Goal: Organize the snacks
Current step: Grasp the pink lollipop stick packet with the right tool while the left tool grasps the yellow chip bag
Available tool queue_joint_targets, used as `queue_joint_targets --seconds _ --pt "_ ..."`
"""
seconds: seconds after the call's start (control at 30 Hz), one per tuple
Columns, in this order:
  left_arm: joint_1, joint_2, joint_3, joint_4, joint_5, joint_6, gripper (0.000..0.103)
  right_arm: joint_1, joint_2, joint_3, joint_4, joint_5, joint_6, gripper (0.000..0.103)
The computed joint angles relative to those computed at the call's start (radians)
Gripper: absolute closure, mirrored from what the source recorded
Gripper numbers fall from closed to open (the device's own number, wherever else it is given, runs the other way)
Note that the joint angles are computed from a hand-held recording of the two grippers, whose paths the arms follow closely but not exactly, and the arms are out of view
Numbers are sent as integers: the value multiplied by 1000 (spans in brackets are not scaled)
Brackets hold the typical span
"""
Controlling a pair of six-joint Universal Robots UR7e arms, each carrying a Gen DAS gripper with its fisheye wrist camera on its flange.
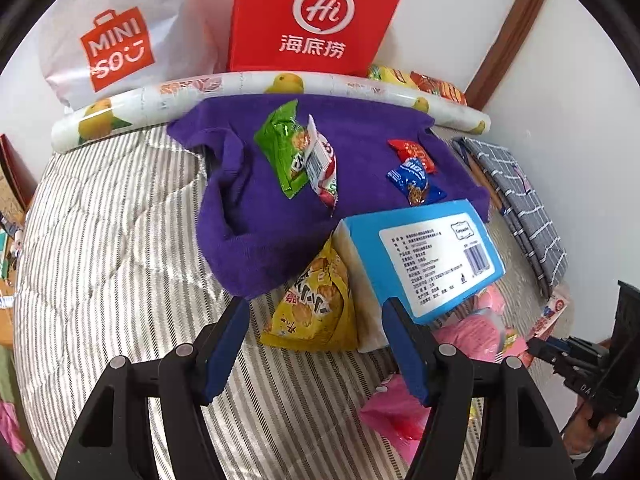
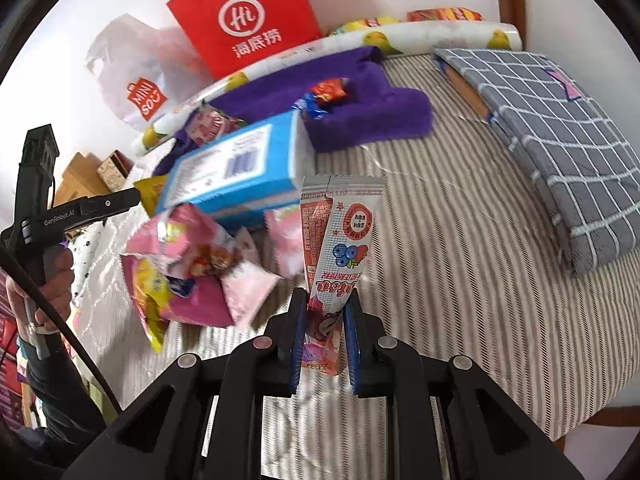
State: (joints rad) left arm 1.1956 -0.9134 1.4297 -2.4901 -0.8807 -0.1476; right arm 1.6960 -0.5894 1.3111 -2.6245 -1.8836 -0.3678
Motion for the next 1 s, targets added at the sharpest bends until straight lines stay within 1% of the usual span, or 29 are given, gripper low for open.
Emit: queue_joint_targets --seconds 0.1,0.17,0.23,0.27,0.3,0.33,0.37,0.4,0.47,0.5,0.63,0.7,0.77,0.9,1.0 --pt "0 16 -5 -22 18 36 38 -8 -10 9 -6 -1 4 85" --pt "7 26 -15 -25 9 47 43 -8 -11 8 -7 -8 6 85" --pt "15 36 -31 -9 -12 39 60 -8 -6 -2 0 -13 12 85" --pt "21 42 -39 -5 -31 36 65 -6 -2 -7 1 -21 11 85" --pt "24 46 -42 -4 -35 36 73 -5 2 -13 2 -27 9 85" --pt "23 47 -35 -20 -19 49 76 -3 6 -21 6 -30 10 85" --pt "24 43 -25 -38 -25 64 77 -3 9 -26 8 -31 12 85" --pt "28 33 -13 -49 -47 70 78 -2 12 -32 10 -32 12 85" --pt "34 10 6 -48 -81 62 79 -2 18 -43 16 -41 13 85" --pt "34 -1 15 -44 -85 54 79 -2 20 -46 19 -44 12 85" --pt "23 -47 58 -31 -41 28 80 1 29 -62 29 -57 3 85" --pt "16 -51 61 -5 9 5 80 4 36 -72 28 -69 -3 85" --pt "20 -44 52 7 21 -5 79 6 46 -84 34 -79 -3 85" --pt "26 -14 25 -9 34 5 78 12 70 -105 32 -106 -2 83" --pt "28 10 1 -4 49 8 71 13 77 -107 27 -112 0 81"
